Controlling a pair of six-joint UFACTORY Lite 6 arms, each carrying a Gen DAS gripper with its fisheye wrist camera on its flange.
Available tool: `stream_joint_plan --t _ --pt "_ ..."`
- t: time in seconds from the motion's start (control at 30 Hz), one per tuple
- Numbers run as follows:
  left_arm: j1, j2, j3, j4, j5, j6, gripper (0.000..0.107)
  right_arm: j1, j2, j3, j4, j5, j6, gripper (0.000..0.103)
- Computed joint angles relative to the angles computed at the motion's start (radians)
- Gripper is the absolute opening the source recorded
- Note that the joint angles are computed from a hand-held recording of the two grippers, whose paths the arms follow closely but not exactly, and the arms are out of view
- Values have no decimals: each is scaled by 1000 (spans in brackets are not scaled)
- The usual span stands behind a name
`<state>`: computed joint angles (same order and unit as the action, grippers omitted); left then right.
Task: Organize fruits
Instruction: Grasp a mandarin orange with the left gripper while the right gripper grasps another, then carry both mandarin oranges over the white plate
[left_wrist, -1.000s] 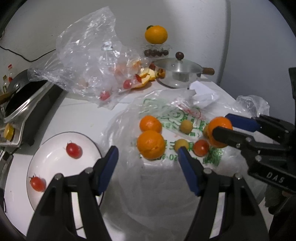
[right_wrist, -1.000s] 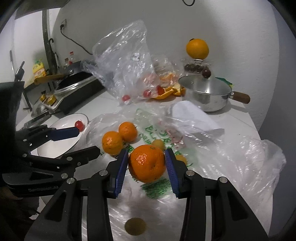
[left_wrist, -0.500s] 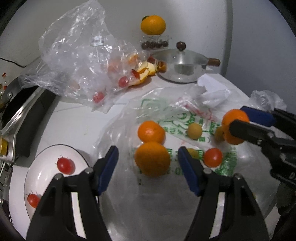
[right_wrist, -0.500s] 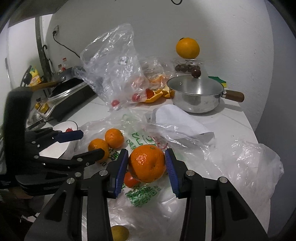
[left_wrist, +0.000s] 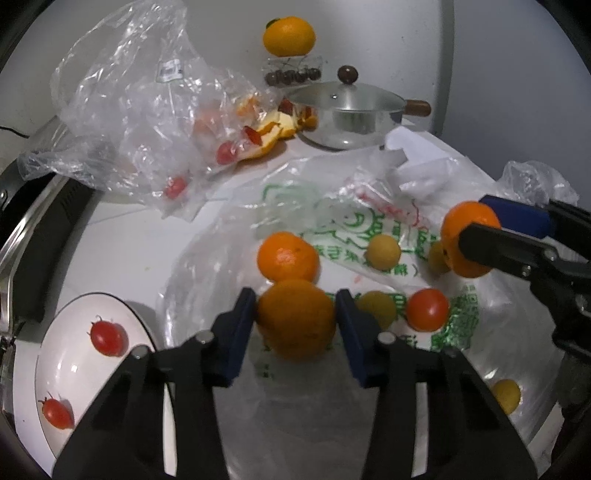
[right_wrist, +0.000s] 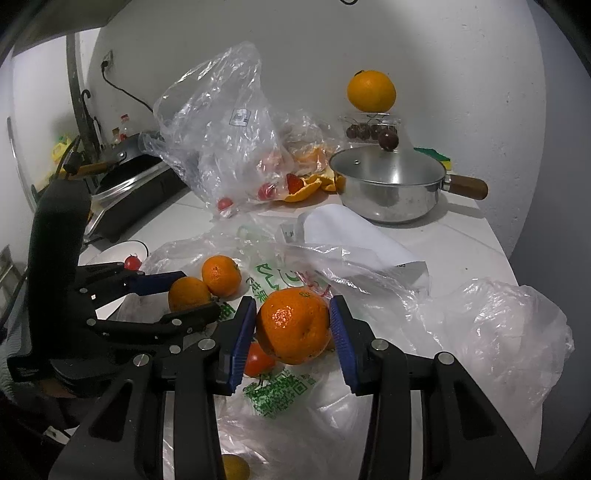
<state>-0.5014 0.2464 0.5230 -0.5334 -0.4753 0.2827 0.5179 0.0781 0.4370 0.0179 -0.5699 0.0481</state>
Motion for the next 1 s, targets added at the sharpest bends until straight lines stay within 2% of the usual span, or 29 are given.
stream_joint_plan --t 0.3,0.53,1.0 --pt "-9 -72 -52 94 22 -89 46 18 -31 -18 50 8 -33 44" --pt "-43 -192 -129 76 36 -95 46 72 -82 -48 148 24 -94 44" --pt "-90 -508 -309 -102 91 51 46 259 -225 -116 503 47 -326 44"
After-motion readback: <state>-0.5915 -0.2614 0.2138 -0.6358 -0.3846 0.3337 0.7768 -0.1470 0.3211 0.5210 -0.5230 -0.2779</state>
